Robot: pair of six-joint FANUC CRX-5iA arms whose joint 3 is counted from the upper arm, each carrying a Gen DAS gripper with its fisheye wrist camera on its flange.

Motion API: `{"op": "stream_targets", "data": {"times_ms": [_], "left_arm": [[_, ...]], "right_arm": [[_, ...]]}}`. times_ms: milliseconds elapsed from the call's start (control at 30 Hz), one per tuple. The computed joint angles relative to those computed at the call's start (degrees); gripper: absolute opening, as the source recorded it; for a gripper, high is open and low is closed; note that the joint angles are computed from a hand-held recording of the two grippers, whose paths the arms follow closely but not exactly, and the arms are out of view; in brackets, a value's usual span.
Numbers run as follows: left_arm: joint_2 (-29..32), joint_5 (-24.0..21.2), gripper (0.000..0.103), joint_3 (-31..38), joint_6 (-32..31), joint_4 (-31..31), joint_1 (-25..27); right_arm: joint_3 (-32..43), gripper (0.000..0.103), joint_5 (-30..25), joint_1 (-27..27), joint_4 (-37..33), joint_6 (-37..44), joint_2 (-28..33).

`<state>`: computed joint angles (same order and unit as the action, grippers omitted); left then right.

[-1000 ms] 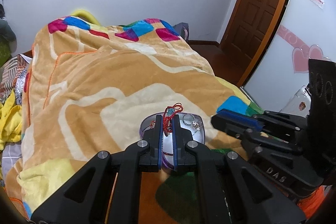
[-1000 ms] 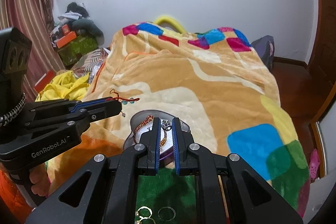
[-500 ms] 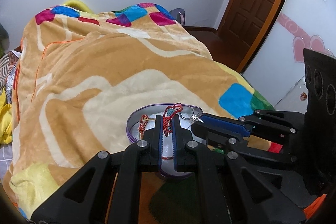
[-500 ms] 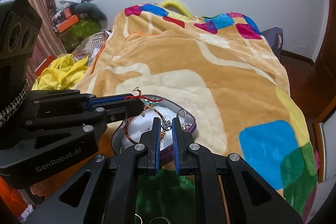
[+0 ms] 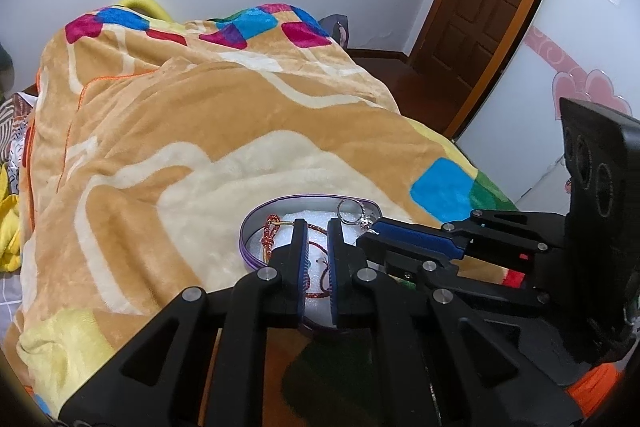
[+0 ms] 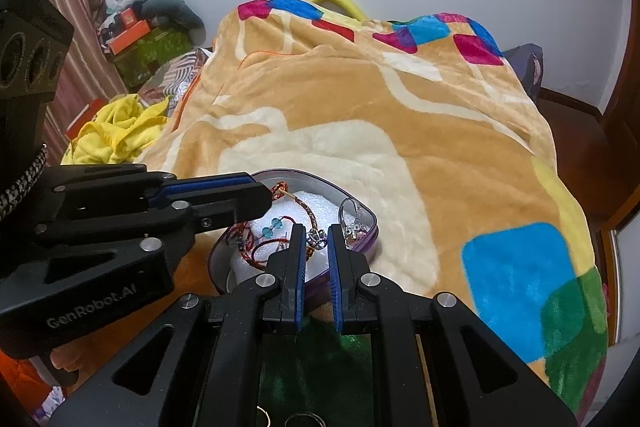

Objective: Organize jewelry
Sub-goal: 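Open both tools to drop the strand and earring into the tin, then withdraw, then grasp a gold ring with the left tool while the right tool grasps another gold ring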

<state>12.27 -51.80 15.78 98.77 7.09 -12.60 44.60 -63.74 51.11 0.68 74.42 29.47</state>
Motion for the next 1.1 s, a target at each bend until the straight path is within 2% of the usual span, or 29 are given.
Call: {"op": "stream_targets", "data": {"times_ms": [100,300,400,533,567,800,933,1100], "left_arm": [[-0.5,0.0,0.006,0.1,0.2,-0.7,-0.2],[-2.4,-0.4,0.008,0.4,1.4,-3.2,-1.0],[-3.4,-0.7,0.011,0.7,2.6,-5.4,-1.8],[-4.9,-0.8,0.03,0.6,3.9,-7.7,-2.9],[-5.5,-0.8,0.031,0.5,4.5,-8.5,-3.2],[-8.0,-2.0,0.032,0.0,6.3,-11.1,-4.9],[-9.2,-2.7,0.037,-0.5,7.4,-12.5,-5.8],[-10.2,-3.9,0.037,-1.6,8.2,-12.8,-6.5]], "right_arm": [[0.4,0.012,-0.6,0.0,0.2,-0.2,0.1],[-1.5,0.024,0.6,0.8,2.5,-1.6,-1.4],[-2.8,0.025,1.5,1.1,3.6,-2.3,-2.5],[-4.6,0.025,2.5,1.8,5.7,-3.5,-4.1],[-5.4,0.025,2.9,2.0,6.2,-3.9,-4.9],[-12.8,0.035,6.9,3.3,9.8,-8.4,-10.5],[-16.3,0.035,8.3,4.0,11.7,-10.7,-13.1],[-20.5,0.035,9.2,4.8,14.0,-13.5,-16.1]]}}
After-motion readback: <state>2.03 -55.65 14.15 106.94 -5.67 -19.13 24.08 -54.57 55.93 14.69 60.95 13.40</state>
